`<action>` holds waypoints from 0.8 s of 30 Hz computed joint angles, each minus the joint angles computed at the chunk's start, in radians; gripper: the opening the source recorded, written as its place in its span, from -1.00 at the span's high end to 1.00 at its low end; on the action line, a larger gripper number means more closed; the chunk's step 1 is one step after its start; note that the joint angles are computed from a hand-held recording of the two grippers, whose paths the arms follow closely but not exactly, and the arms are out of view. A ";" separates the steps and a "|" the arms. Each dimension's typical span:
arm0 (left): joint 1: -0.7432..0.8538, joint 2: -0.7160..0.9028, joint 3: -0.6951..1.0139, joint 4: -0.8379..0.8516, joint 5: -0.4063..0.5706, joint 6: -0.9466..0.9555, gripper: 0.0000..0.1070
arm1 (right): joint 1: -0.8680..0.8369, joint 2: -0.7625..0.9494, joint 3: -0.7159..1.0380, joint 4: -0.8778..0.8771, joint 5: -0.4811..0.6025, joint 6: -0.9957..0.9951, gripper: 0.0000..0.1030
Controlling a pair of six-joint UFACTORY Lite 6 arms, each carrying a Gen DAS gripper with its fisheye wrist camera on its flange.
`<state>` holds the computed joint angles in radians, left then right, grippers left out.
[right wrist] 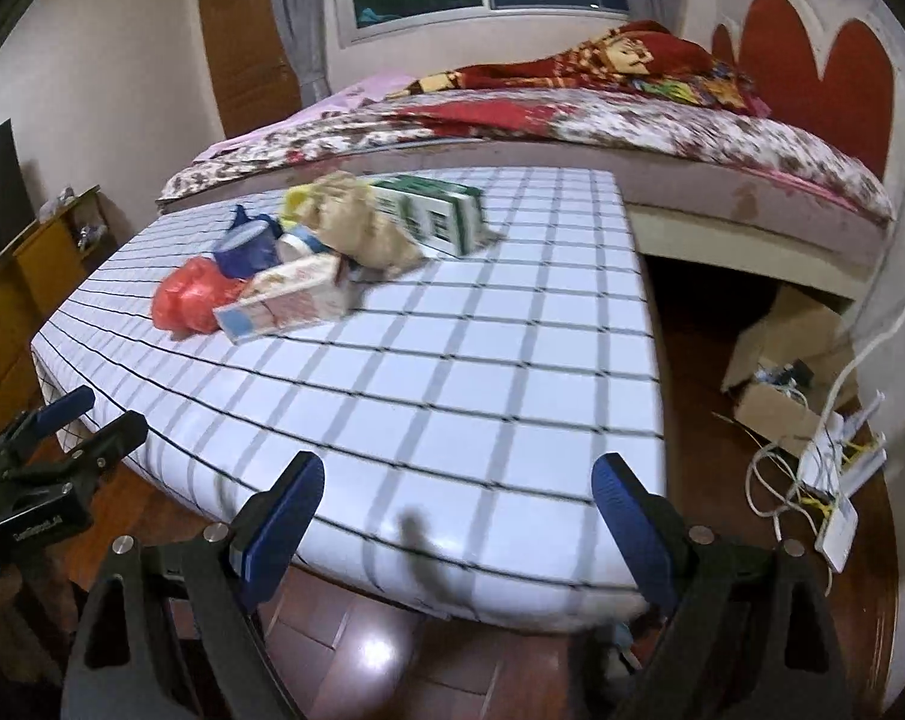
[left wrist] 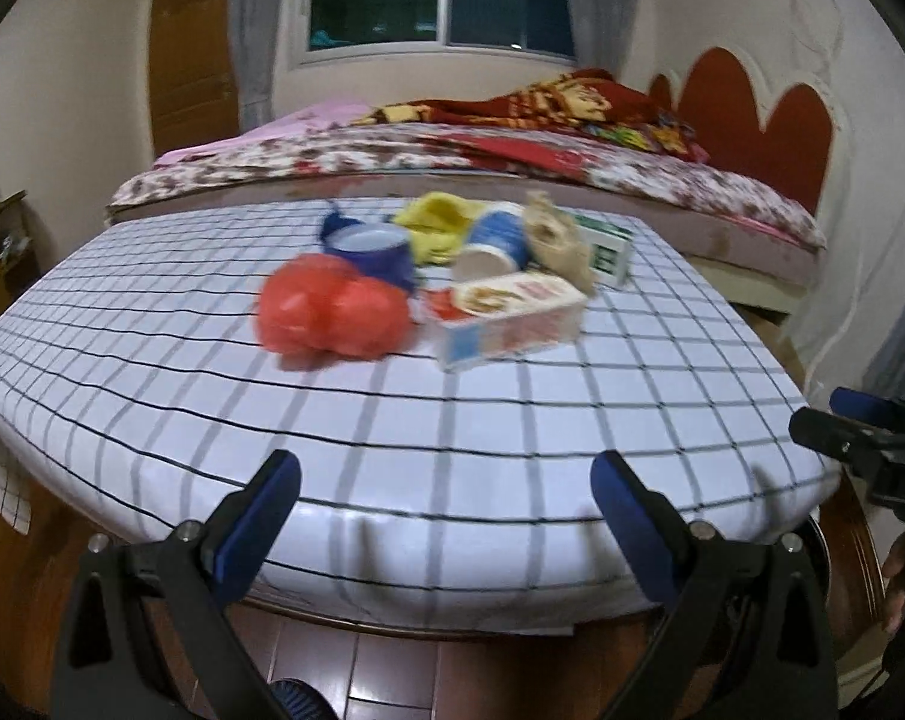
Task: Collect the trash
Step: 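Grasp the red plastic bag with the left tool while the right tool grasps the nut-milk carton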
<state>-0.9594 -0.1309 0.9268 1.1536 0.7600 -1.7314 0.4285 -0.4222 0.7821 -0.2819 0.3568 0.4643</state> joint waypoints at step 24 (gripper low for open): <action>0.569 -0.203 -0.214 -0.044 -0.339 0.218 -0.83 | 0.318 1.060 1.082 -0.291 0.248 0.430 -0.79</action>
<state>-0.3908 -0.3341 0.7133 1.1095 0.4208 -1.5137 0.7466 0.6378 1.8640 -0.5727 0.6049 0.8948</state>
